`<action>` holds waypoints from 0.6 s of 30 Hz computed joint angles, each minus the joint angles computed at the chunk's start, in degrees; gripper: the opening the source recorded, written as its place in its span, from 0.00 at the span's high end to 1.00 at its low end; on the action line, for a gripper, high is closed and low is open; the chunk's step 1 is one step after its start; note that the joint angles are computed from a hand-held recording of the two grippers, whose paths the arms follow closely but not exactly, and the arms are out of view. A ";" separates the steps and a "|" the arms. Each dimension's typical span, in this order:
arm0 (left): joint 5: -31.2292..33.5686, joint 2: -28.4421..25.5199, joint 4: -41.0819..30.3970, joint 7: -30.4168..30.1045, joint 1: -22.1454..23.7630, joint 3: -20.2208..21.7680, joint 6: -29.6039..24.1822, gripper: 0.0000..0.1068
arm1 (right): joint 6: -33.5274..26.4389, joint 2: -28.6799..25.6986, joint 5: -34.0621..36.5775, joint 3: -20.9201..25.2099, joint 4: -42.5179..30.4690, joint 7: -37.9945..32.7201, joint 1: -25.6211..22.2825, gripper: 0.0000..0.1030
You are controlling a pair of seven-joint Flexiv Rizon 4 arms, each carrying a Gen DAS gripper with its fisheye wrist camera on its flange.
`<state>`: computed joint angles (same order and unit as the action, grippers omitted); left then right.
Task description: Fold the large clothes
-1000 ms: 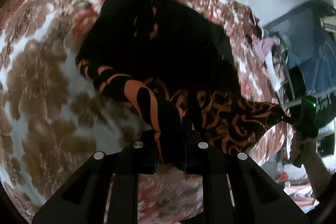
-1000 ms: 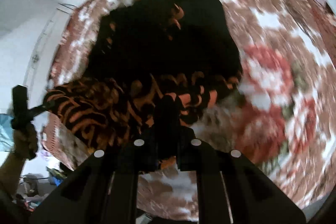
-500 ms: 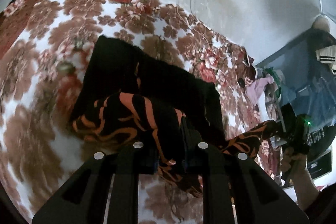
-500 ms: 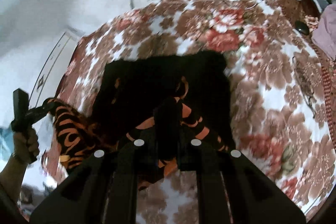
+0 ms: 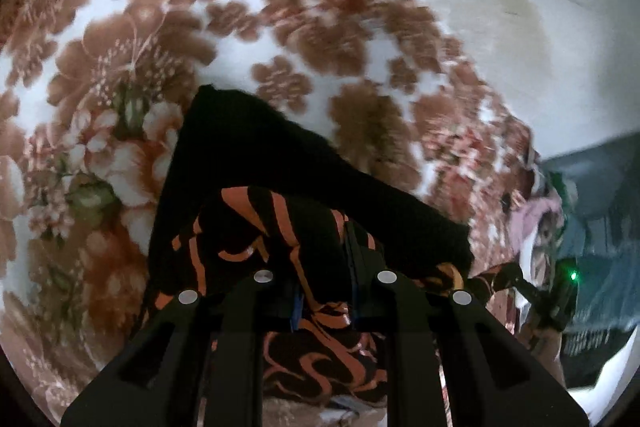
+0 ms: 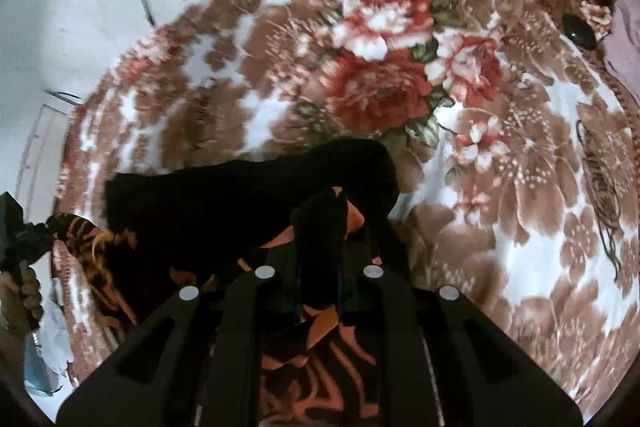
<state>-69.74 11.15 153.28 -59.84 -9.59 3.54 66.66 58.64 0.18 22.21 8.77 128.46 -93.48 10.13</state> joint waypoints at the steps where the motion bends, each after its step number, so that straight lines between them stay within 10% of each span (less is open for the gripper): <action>1: -0.23 -3.09 -1.51 0.53 0.84 0.27 -0.31 0.85 | -0.21 -1.84 -0.50 -0.34 -1.10 0.14 0.17 0.88; 18: -10.02 -25.64 -14.20 3.37 12.14 -2.74 -5.67 0.84 | -13.25 -25.72 -2.51 1.59 -22.27 -1.93 -8.50 0.89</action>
<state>-79.76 -14.50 139.08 -56.48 2.55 0.80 60.99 45.38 -25.54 19.70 10.36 106.19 -95.41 1.63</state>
